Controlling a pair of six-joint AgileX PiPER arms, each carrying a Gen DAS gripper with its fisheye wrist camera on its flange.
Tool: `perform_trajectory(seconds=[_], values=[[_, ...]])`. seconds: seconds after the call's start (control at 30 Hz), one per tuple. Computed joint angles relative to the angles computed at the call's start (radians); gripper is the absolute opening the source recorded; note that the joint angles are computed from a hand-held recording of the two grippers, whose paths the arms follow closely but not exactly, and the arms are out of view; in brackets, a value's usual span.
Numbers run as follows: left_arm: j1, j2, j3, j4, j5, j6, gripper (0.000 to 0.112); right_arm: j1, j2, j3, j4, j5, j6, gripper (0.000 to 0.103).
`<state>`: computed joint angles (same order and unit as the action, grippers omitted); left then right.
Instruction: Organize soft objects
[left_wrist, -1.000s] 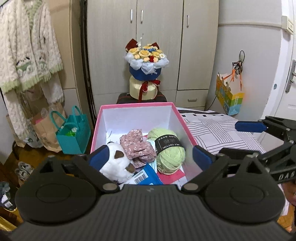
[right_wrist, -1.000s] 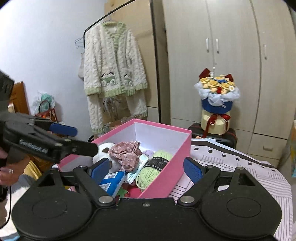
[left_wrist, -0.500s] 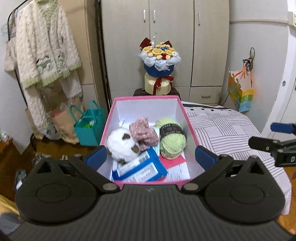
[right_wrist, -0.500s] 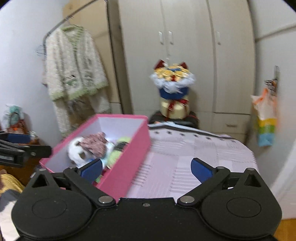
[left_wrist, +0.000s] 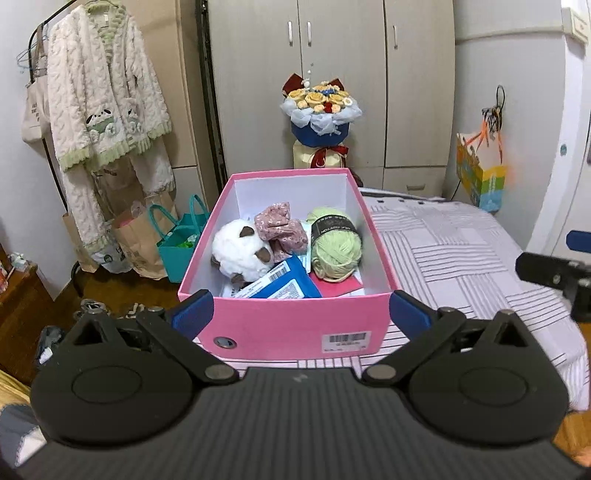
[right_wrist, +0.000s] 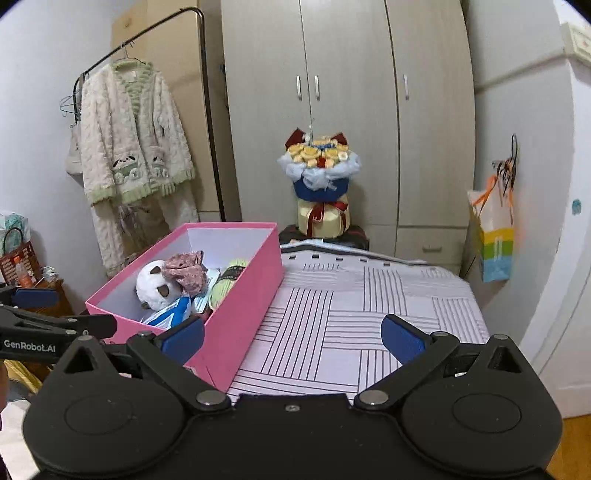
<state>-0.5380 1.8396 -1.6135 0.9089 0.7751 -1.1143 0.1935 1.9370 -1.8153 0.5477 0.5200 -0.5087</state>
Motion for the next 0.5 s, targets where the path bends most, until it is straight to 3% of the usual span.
perform_trajectory(seconds=[0.13, 0.23, 0.5], values=[[-0.007, -0.018, 0.018, 0.018, -0.013, -0.032, 0.103, -0.003, -0.053, 0.086, 0.119, -0.069, -0.113, 0.103], [-0.007, -0.009, -0.001, 0.004, 0.006, -0.015, 0.103, -0.021, -0.055, 0.087, 0.199, -0.045, -0.147, 0.103], [-0.007, 0.025, -0.035, 0.001, 0.029, -0.004, 0.103, -0.023, -0.069, 0.104, 0.083, -0.054, -0.049, 0.103]])
